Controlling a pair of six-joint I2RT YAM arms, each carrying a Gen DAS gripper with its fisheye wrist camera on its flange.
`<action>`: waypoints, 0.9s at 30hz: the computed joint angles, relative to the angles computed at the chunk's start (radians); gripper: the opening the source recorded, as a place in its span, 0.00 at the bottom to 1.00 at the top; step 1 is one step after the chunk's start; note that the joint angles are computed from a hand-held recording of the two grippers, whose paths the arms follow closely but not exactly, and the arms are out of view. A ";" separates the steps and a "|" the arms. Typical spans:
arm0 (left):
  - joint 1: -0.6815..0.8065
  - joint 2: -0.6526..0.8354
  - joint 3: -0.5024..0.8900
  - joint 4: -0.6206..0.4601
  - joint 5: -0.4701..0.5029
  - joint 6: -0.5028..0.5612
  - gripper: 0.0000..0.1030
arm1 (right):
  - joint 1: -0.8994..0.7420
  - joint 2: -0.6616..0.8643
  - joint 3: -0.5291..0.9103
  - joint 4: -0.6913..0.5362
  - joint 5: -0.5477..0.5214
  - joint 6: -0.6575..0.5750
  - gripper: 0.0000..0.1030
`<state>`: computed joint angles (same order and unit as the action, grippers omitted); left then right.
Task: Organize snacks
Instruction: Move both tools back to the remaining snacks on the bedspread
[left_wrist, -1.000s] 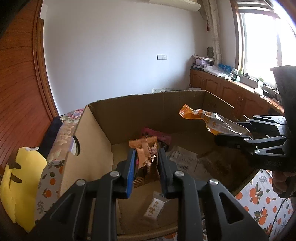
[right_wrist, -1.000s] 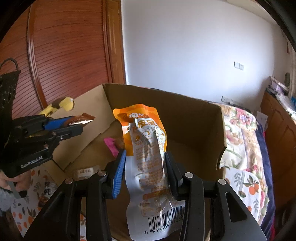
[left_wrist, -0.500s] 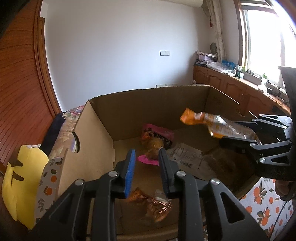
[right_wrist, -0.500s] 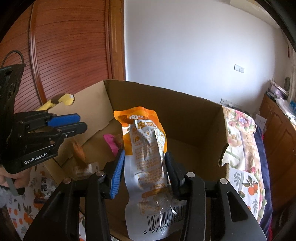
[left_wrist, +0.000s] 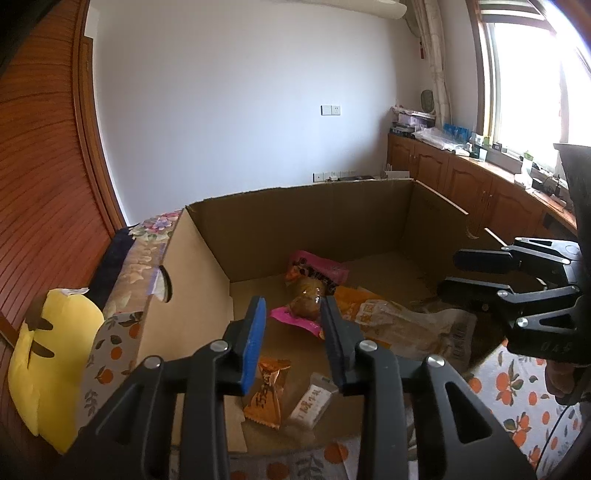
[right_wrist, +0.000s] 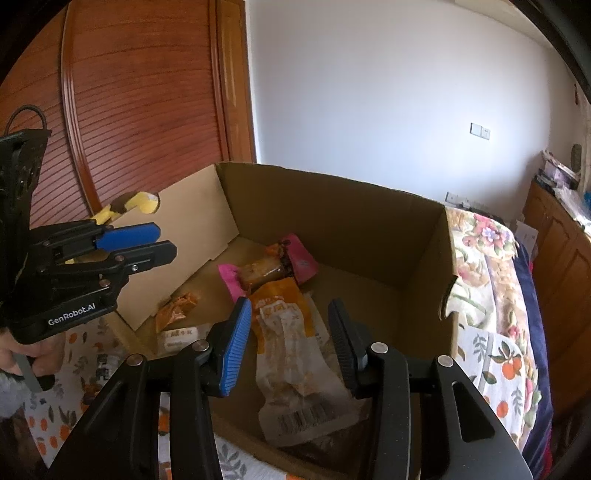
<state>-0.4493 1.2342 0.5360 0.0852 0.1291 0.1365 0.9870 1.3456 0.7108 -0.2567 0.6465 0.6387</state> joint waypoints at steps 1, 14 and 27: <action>0.003 -0.022 -0.006 -0.013 0.003 0.001 0.30 | 0.012 -0.005 0.006 -0.015 0.010 0.010 0.42; 0.057 -0.440 -0.067 -0.319 0.058 0.027 0.31 | 0.337 -0.037 0.190 -0.429 0.279 0.370 0.43; 0.165 -0.736 -0.145 -0.580 0.148 0.093 0.32 | 0.534 0.058 0.298 -0.683 0.382 0.701 0.44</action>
